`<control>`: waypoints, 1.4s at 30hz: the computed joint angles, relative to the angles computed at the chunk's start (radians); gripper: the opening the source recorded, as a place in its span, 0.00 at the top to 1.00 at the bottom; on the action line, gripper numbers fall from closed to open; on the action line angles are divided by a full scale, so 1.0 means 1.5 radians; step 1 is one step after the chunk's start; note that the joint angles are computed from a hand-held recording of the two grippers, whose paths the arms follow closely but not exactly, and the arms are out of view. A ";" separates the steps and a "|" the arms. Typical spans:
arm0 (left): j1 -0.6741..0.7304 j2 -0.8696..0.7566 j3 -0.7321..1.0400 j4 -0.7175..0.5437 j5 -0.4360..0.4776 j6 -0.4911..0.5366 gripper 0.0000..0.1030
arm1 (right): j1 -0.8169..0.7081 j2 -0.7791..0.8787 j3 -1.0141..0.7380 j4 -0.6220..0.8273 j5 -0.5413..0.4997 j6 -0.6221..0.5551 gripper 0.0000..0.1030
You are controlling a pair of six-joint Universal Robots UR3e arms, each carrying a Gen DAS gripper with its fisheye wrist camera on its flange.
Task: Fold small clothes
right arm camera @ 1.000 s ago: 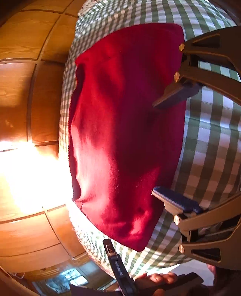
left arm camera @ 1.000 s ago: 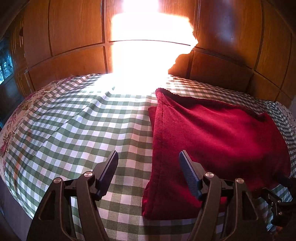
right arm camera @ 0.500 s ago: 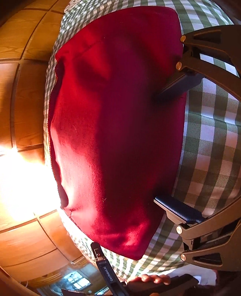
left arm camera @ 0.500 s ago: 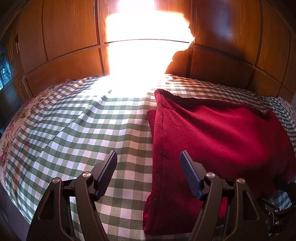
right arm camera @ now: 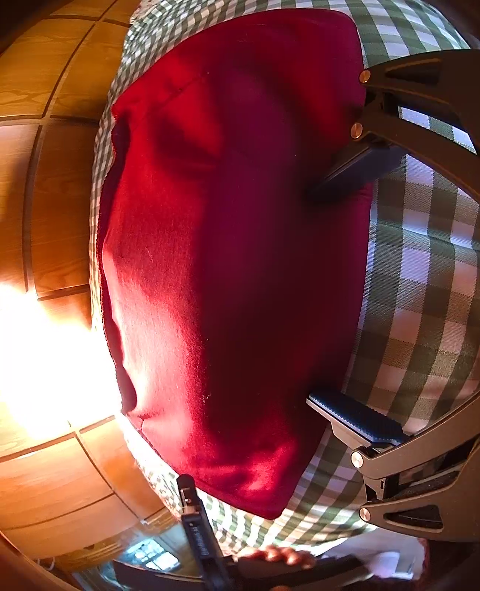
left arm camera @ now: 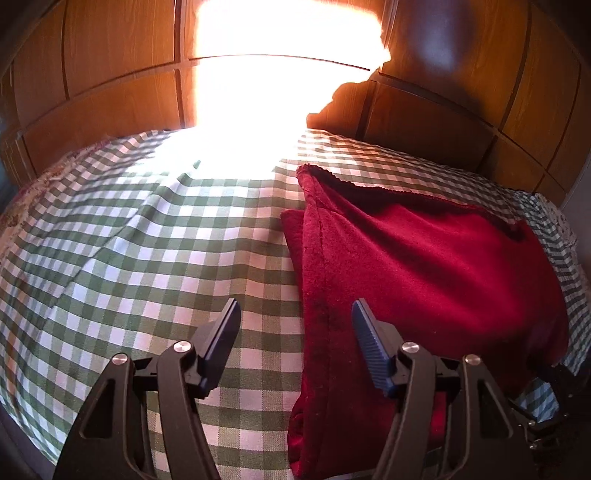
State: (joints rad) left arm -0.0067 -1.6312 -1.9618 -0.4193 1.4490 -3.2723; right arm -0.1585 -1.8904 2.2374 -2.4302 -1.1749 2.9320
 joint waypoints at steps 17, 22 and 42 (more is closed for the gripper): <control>0.097 -0.188 0.183 -0.067 -0.253 -0.035 0.91 | -0.016 -0.019 0.017 -0.001 0.014 -0.024 0.03; 0.037 -0.231 0.176 0.003 -0.123 -0.075 0.90 | -0.015 -0.021 0.026 -0.015 0.014 -0.028 0.03; -0.193 -0.193 0.207 0.029 0.177 -0.073 0.52 | -0.193 -0.007 -0.168 0.188 0.116 -0.158 0.03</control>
State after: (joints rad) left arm -0.2955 -1.9204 -1.6508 -0.3754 1.7151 -3.3817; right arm -0.4485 -1.9012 1.9848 -2.1482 -1.0009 2.6943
